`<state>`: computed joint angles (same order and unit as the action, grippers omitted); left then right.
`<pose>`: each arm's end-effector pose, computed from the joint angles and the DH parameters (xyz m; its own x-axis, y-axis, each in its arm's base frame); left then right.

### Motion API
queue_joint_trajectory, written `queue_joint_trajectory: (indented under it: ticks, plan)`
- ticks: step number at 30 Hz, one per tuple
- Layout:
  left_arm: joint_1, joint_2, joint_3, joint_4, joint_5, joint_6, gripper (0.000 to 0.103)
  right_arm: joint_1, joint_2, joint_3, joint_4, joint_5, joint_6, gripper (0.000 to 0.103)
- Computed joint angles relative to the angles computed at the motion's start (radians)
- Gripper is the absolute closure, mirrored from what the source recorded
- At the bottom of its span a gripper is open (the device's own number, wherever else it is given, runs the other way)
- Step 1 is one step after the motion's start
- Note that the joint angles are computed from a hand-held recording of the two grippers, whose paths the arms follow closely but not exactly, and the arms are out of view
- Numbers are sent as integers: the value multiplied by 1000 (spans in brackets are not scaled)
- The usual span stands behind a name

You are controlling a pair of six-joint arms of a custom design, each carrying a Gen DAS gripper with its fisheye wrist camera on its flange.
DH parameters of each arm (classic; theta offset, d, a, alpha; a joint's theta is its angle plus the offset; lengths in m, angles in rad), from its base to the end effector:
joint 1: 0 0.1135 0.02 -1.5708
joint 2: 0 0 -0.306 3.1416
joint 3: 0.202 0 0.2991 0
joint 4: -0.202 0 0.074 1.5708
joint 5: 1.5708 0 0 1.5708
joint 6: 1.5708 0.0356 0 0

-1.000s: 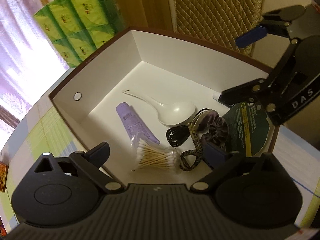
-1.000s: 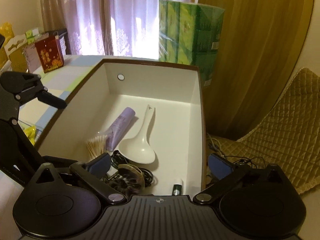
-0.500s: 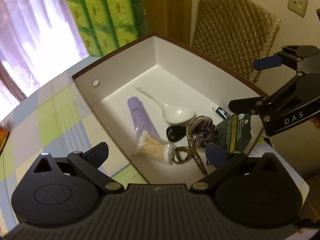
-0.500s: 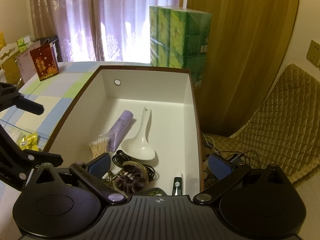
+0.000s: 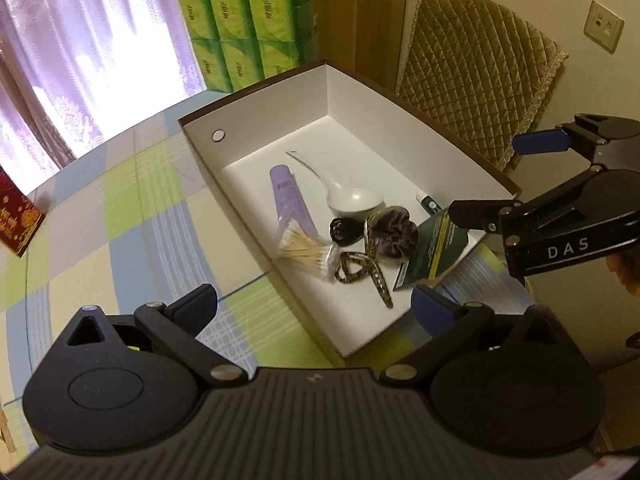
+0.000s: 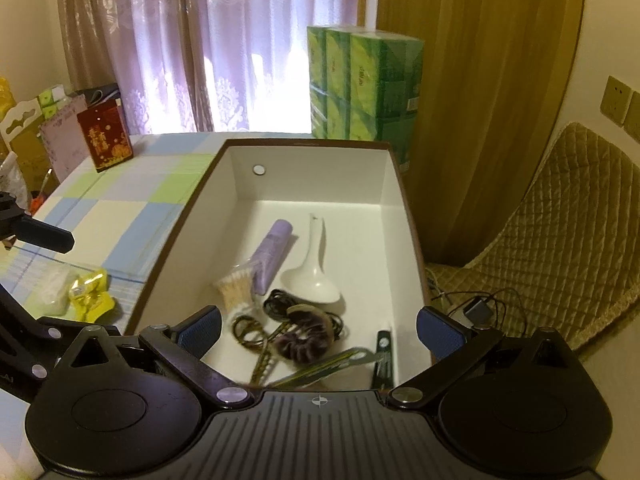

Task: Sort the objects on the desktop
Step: 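Withdraw both tools from the box back toward the table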

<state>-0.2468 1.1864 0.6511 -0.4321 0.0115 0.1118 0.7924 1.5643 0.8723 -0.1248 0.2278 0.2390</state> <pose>0.2424 -0.0615 0.2091 -0.7655 0.3079 -0.5650 0.3381 0.9395 0.0539 0.2559 0.2481 0.1995 -0.6358 -0.3163 -0.7041 -0.4473 0.8944 0.0021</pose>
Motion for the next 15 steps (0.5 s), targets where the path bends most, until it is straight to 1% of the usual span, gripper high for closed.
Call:
queue_joint_trajectory:
  ticks: [8,15]
  plan:
    - [-1,-147,-58,-70,-5,-30,1,71,-62,-40,-27,34,72,2]
    - [12,-268,-98,-141,11,-48,1,137,-92,-61,-54,66,138,2]
